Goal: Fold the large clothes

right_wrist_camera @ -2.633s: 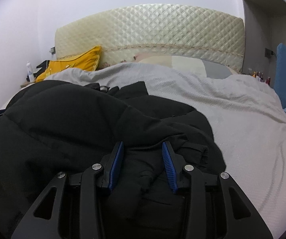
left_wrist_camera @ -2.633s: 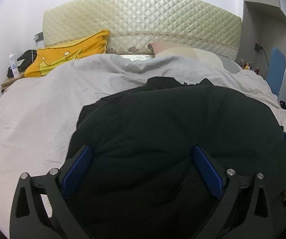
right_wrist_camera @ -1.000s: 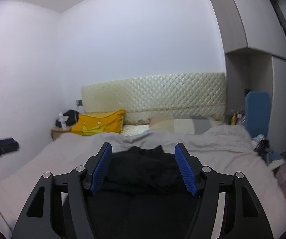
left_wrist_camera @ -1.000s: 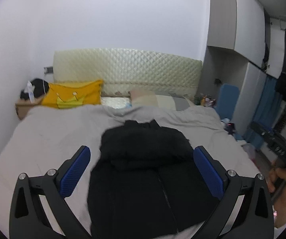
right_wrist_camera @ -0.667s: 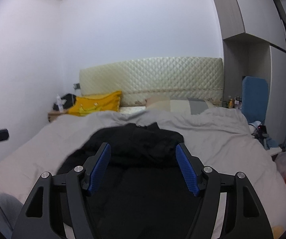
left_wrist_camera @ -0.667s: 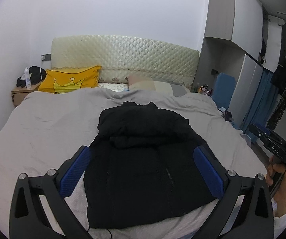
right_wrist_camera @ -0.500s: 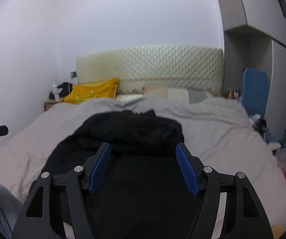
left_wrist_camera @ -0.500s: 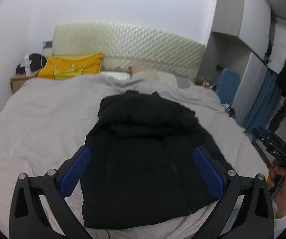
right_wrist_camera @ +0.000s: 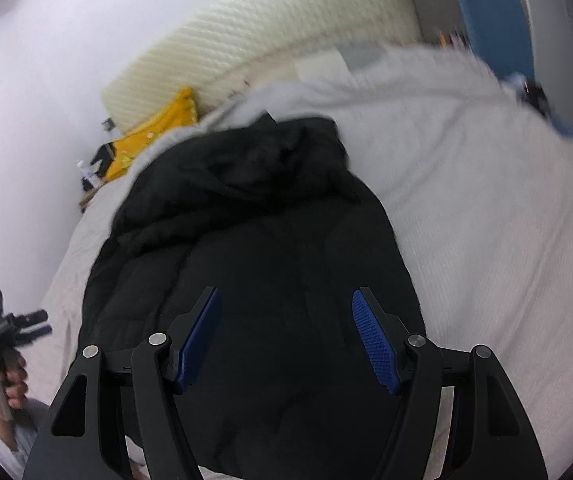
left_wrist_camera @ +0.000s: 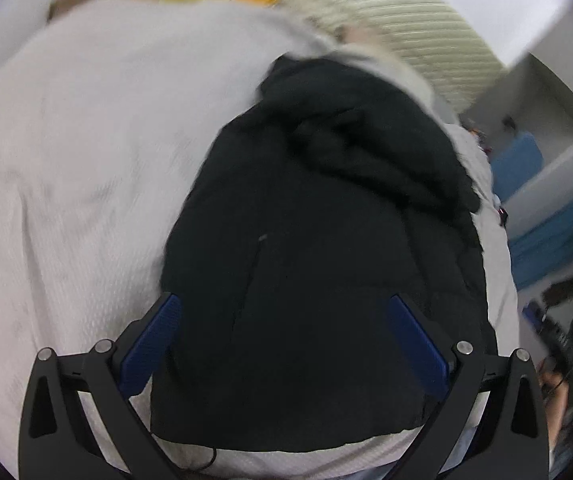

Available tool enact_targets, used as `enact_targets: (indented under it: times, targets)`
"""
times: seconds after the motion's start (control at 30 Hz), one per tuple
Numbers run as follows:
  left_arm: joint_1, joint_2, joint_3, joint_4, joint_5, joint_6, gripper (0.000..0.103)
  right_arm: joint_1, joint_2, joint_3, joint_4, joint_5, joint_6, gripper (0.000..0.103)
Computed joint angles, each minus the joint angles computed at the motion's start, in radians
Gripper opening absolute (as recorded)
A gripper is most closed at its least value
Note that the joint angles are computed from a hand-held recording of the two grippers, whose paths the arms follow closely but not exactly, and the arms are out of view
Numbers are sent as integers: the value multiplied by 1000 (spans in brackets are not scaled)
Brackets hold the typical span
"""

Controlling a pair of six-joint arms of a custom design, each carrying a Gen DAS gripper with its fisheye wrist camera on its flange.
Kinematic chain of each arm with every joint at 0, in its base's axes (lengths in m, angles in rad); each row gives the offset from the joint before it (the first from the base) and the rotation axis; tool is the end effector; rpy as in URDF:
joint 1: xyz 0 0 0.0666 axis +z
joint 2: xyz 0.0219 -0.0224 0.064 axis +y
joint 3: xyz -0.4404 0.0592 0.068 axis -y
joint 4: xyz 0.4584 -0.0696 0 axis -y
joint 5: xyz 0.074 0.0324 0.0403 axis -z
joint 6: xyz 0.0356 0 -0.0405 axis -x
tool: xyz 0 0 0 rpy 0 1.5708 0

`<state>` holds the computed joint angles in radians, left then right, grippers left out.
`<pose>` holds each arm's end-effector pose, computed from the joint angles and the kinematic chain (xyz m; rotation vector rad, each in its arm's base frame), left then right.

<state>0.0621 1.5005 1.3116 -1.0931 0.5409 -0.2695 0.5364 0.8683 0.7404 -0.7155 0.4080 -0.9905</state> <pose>0.5387 0.0147 0.3884 0.3869 2.6684 -0.6720 0.2779 0.1483 0.3724 0.7045 2.2329 0.2654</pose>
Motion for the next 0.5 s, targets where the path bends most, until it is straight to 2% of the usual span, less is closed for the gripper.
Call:
enact_targets:
  times: [0.13,0.23,0.33,0.5]
  targets:
    - [22,51,19,-11,-53,64,103,-92,-36,-78,25,-140,-92,67]
    - [37,88,31,-52,-35,91,103,-149,-68,-144,64,-236,-154,69]
    - [54,117,39,-84,5,109,103,-181,-86,-189,78,-287,-217,70]
    - [52,151,50,-109,-27,134,103,-252,-120,-244,93,-363,-290,75]
